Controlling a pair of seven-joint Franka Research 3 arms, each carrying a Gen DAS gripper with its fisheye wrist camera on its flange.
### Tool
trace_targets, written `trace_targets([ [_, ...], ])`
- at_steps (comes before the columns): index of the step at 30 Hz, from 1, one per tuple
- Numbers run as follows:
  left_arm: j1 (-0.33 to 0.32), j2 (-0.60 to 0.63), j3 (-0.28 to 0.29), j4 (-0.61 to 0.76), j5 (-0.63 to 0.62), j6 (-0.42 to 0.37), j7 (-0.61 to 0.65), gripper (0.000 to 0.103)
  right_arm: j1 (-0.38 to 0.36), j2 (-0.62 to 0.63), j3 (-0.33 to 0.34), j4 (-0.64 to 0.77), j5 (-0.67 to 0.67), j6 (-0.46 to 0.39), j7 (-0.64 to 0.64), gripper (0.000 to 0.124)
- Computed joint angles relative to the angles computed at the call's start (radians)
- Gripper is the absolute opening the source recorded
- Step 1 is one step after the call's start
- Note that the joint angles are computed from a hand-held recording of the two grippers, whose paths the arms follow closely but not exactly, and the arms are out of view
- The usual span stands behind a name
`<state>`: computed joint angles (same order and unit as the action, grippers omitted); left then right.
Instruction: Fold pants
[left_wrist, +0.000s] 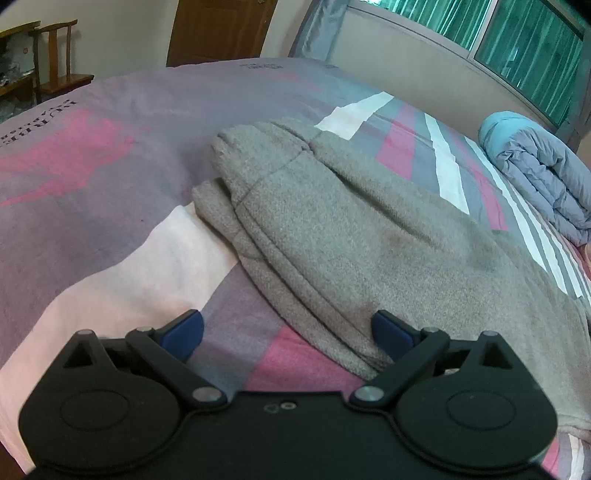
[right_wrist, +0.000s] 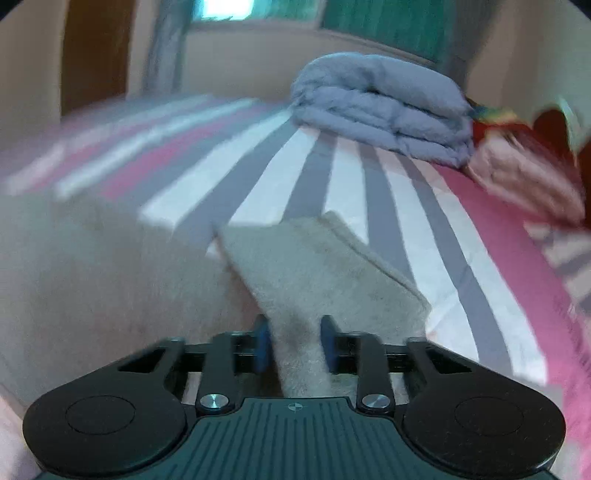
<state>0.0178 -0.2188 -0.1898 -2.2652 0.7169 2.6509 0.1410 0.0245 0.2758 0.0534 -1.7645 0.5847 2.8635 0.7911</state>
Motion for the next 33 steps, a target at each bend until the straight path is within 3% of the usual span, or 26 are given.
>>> trace_targets([
  [3,0.006,-0.002,-0.006,-0.006,0.026,0.007,-0.025,0.093,-0.104,-0.06,0.041,-0.029,0.325,0.007,0.009,0.004],
  [5,0.008,-0.003,-0.009,-0.008,0.041,0.007,-0.039,0.093,-0.153,-0.121,0.019,-0.08,0.543,-0.022,0.056,0.004],
  [7,0.007,-0.001,-0.009,-0.007,0.046,0.004,-0.043,0.094,-0.165,-0.154,-0.033,-0.137,0.617,-0.029,0.168,0.004],
  [9,0.002,0.002,-0.008,-0.001,0.042,-0.004,-0.037,0.095,-0.155,-0.124,-0.116,-0.147,0.495,-0.146,0.348,0.007],
  [10,-0.001,0.003,-0.006,0.001,0.036,-0.008,-0.031,0.095,-0.167,-0.104,-0.129,-0.136,0.464,-0.208,0.353,0.007],
  [11,-0.003,0.004,-0.004,0.002,0.029,-0.01,-0.024,0.095,-0.197,-0.107,-0.107,-0.14,0.501,-0.222,0.289,0.007],
  [13,-0.004,0.004,-0.002,0.003,0.025,-0.008,-0.021,0.095,-0.186,-0.124,-0.107,-0.151,0.46,-0.2,0.174,0.01],
  [16,-0.003,0.004,-0.004,0.005,0.033,-0.011,-0.027,0.096,-0.156,-0.145,-0.095,-0.17,0.414,-0.11,0.007,0.02],
  [19,-0.004,0.004,-0.002,0.003,0.033,-0.008,-0.027,0.095,-0.131,-0.147,-0.072,-0.175,0.46,-0.034,-0.187,0.041],
  [21,-0.005,0.002,0.002,0.0,0.025,-0.001,-0.018,0.095,-0.124,-0.139,-0.041,-0.17,0.58,0.043,-0.416,0.047],
  [23,-0.005,-0.001,0.005,-0.004,0.014,0.007,-0.005,0.095,-0.128,-0.121,-0.024,-0.137,0.729,0.043,-0.625,0.046],
  [25,-0.005,0.0,0.007,-0.003,0.004,0.01,0.007,0.096,-0.142,-0.116,-0.035,-0.114,0.808,-0.045,-0.666,0.011],
  [27,-0.004,0.002,0.005,-0.001,0.0,0.007,0.012,0.096,-0.166,-0.077,-0.067,-0.053,0.862,-0.166,-0.487,0.004],
  [30,-0.006,0.009,0.002,0.009,-0.007,-0.005,0.023,0.097,-0.258,0.02,-0.084,0.017,1.025,-0.304,-0.041,0.004],
  [32,-0.006,0.01,0.003,0.009,-0.009,-0.007,0.024,0.097,-0.258,0.073,-0.099,0.021,0.952,-0.314,0.197,0.004],
  [33,-0.006,0.01,0.003,0.009,-0.009,-0.007,0.024,0.097,-0.269,0.079,-0.087,0.015,0.941,-0.32,0.219,0.004],
])
